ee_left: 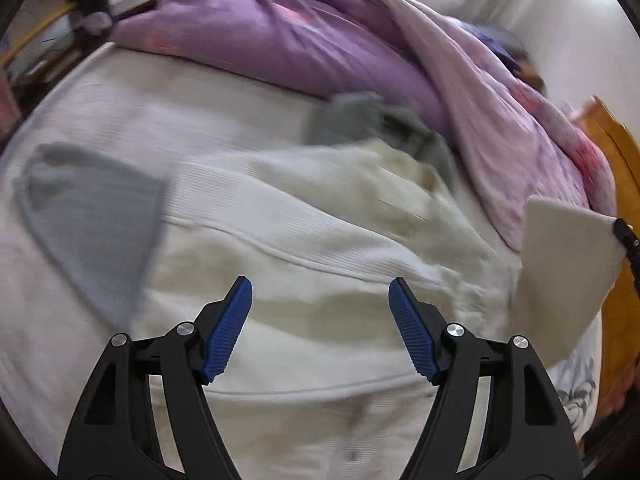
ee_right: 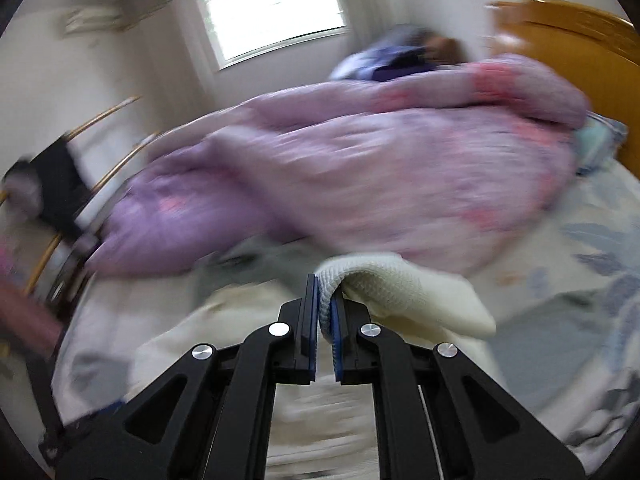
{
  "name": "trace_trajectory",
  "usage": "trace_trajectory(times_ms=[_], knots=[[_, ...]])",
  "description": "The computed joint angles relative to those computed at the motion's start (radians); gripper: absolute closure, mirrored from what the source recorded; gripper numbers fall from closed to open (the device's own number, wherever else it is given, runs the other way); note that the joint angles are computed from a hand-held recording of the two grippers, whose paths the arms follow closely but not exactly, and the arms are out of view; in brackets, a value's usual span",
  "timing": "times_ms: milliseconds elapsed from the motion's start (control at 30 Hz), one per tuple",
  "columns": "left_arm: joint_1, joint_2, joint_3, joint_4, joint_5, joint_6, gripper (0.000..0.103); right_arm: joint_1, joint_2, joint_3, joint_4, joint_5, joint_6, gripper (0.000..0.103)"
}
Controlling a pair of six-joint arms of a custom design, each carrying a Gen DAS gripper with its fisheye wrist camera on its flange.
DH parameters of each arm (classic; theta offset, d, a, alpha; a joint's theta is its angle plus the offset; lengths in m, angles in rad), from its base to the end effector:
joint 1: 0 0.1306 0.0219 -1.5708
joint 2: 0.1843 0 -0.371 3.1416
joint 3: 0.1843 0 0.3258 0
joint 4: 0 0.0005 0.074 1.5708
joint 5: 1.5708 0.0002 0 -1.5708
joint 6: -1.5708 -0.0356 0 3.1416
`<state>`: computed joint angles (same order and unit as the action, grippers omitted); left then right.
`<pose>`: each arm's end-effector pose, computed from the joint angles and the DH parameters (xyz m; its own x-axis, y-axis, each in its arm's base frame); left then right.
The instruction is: Fold large clothes
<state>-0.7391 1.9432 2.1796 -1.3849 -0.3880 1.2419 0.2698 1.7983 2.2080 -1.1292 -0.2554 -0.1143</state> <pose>0.4362 -0.3800 0.4242 -0.6994 -0.5479 -0.4590 -0.4736 0.8362 -0.2764 0.5285 0.1550 0.5287 -0.6813 -0.0739 -0.7282 -0.3657 0.8962 0.2512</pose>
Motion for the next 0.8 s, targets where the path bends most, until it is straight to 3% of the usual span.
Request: trace_trajectory(times_ms=[133,233,300,367,433,500,567,700,800], knots=[[0.033,-0.154,-0.231,0.048,-0.014,0.031,0.031,0.183,0.009,-0.062,0.000,0.003,0.029,0.098],[0.054,-0.218,-0.344,0.054,0.007,0.060,0.031,0.303,0.114,0.001,-0.179,0.054,0.101,0.094],[0.060,-0.261,-0.411,0.077,0.024,0.069,0.031,0.337,0.200,0.050,-0.340,0.071,0.129,0.090],[0.058,-0.289,-0.448,0.087,0.024,0.071,0.031,0.326,0.197,0.014,-0.385,0.012,0.114,0.086],[0.057,-0.298,-0.462,0.095,0.030,0.069,0.030,0.298,0.155,-0.042,-0.372,-0.027,0.107,0.075],[0.050,-0.299,-0.463,0.122,0.033,0.056,0.030,0.255,0.119,-0.065,-0.376,-0.059,0.130,0.054],[0.038,-0.264,-0.412,0.118,0.032,0.029,0.030,0.219,0.052,-0.131,-0.326,-0.067,0.134,0.054],[0.025,-0.159,-0.277,0.166,0.089,-0.079,0.030,0.123,-0.005,-0.196,-0.282,0.005,0.094,0.054],[0.006,0.008,-0.047,0.099,0.145,-0.198,0.030,0.030,0.056,-0.124,-0.319,0.059,0.061,0.058]])
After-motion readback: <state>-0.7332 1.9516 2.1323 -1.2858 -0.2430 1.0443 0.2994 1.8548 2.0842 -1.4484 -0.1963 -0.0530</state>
